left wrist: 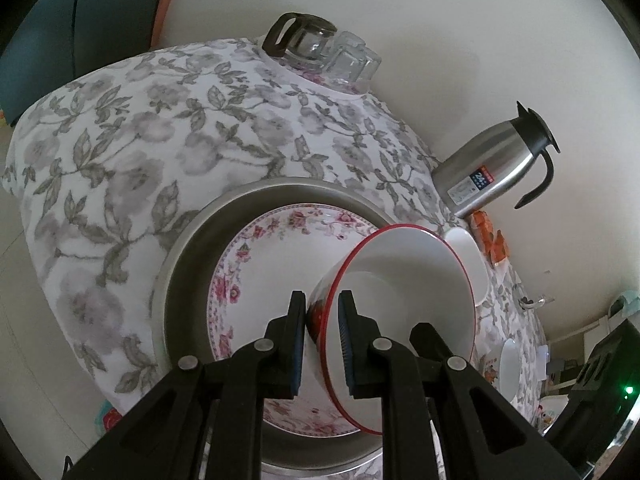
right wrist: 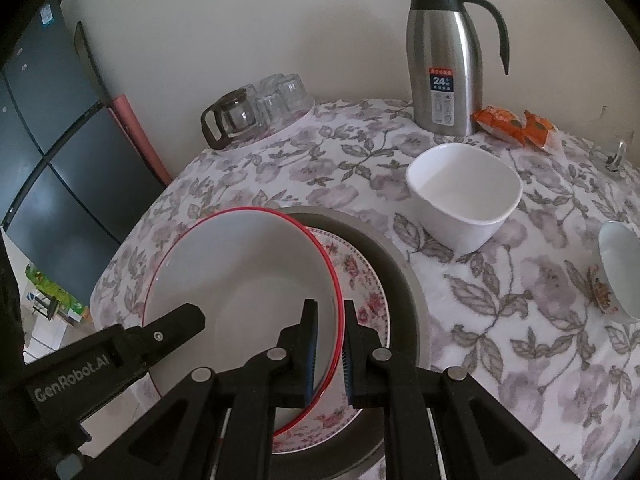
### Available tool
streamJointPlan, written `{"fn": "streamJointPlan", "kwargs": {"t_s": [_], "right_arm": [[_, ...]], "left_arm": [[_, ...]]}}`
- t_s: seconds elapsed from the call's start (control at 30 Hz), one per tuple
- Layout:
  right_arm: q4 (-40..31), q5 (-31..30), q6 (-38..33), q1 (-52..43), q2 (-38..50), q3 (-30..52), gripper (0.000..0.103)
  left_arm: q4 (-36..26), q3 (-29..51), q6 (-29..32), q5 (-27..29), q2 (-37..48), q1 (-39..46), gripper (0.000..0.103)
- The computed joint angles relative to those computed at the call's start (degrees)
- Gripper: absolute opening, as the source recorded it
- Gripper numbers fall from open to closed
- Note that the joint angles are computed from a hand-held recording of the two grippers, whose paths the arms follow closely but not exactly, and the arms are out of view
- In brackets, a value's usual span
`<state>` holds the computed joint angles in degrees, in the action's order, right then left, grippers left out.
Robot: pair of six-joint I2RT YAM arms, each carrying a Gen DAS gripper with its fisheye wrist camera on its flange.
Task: Organize plates and bowls
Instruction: 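Lower the red-rim bowl onto the pink-rose plate in the basin with both grippers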
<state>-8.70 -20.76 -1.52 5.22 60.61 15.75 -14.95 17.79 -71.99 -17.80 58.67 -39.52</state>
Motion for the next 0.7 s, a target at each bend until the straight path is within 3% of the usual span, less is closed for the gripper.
{"fn": "streamJointPlan", "kwargs": {"t_s": [0.7], "right_arm": [[4.14, 2.32, 2.48, 3.93, 5.32, 0.17, 0.013]], "left_arm": [[3.41, -2.1, 0.61, 2.61, 1.56, 3.76, 0.016]]}}
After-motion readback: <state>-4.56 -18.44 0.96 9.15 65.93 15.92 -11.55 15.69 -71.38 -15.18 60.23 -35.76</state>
